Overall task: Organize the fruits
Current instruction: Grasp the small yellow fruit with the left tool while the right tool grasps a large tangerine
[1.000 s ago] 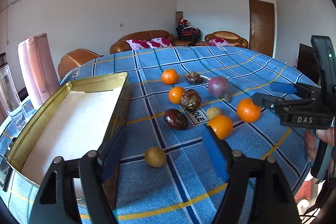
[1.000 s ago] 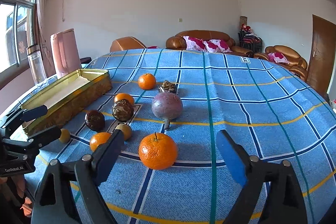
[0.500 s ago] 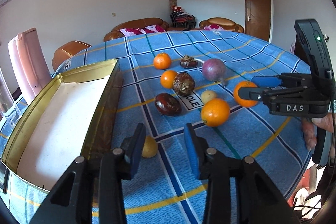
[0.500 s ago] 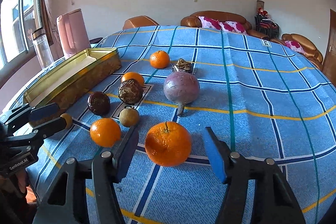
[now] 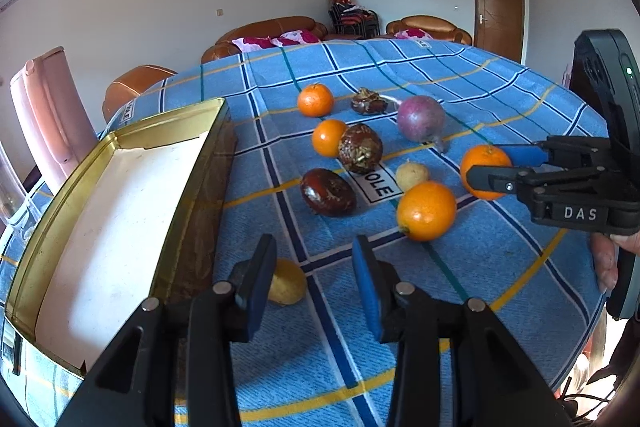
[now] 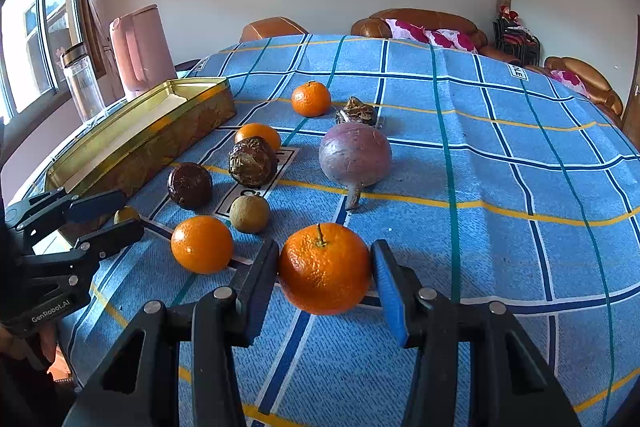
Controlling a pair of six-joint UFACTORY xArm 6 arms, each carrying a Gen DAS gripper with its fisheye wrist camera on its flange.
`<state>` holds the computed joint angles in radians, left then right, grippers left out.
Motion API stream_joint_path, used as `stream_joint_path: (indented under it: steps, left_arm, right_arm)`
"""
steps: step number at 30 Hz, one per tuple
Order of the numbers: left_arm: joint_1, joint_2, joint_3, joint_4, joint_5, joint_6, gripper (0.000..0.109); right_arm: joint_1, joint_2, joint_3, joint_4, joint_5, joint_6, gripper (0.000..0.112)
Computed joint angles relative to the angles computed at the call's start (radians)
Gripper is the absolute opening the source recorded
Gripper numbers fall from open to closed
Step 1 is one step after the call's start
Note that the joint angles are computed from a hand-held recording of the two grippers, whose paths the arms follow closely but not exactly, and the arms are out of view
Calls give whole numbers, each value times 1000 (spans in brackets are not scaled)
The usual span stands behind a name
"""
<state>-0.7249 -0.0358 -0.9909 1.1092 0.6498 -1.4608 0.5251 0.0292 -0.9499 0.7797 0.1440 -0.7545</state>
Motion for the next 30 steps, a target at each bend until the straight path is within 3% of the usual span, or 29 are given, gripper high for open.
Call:
stream_joint_path:
  steps: [5,10,19,21,25,27,30]
  left_arm:
    - [14,3,1,-45,-18,33,45]
    - [13,0,8,-37,-20,26,45]
    - [14,-25,36,12,-17,-19,26]
    - [2,-14,24,12,15,-2,28]
    - [4,2,14,-40,25,48,51]
    - [27,-4,27,-83,-20,79,51]
    - [58,-19,56,-109,-83,71,34]
  right_arm:
    - [-16,15,-27,-4,63,9,50]
    - [-9,9,-21,36,63,-44,50]
    - [8,-17,-6,227,29,-217,49]
    - [10,-16,-7,235,28,-227,49]
    - [13,-20,-9,301,26,-291,49]
    - [14,-18,-11,317,26,-306,49]
    - [13,-20,-11,331,27,-321,49]
